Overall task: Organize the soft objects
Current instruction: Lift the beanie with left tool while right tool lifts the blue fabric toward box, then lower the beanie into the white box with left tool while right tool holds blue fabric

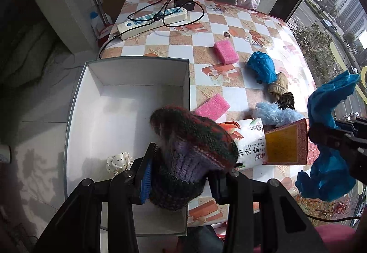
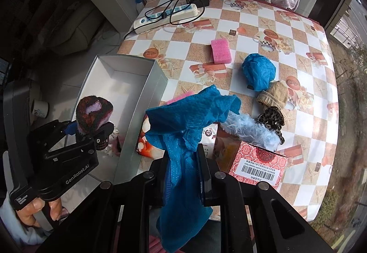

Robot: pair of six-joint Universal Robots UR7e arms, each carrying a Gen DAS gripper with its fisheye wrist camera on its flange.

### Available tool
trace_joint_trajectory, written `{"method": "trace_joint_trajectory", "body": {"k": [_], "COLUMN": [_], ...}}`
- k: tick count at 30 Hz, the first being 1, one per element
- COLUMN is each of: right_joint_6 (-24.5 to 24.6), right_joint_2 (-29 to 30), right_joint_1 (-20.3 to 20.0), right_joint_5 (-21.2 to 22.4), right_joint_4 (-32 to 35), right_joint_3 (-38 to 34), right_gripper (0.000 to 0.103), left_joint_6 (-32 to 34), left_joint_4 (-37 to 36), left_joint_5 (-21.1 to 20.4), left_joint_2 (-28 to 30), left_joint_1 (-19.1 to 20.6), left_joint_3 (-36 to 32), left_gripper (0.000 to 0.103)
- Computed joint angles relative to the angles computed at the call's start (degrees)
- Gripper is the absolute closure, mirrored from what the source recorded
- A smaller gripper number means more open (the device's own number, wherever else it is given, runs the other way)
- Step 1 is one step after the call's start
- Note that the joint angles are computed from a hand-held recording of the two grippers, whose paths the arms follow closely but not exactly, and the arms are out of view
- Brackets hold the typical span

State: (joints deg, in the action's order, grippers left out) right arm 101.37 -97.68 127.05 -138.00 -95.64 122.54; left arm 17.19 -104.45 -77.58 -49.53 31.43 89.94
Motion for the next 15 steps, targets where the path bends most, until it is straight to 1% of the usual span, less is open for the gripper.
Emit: {"method": "trace_joint_trajectory", "body": {"k": [8,15], "right_joint_6": [-5.8,-9.3], "right_joint_2": [2.5,4.2], "right_joint_1": [-1.8,-3.0], "right_joint_5": [0.4,0.8], "right_joint_4": [-3.0,-4.4], "right_joint_3": [-1.6,-2.8], "right_gripper": [0.084,0.083], "left_joint_6": [-1.0,-2.2], "left_joint_4": [0.3,1.1], "left_joint_5": [0.9,1.9], "left_joint_2": [0.2,0.9], "left_joint_1": [1.4,2.6], "left_joint_3": [-1.2,-2.4], "left_gripper": [0.059,0.059]}}
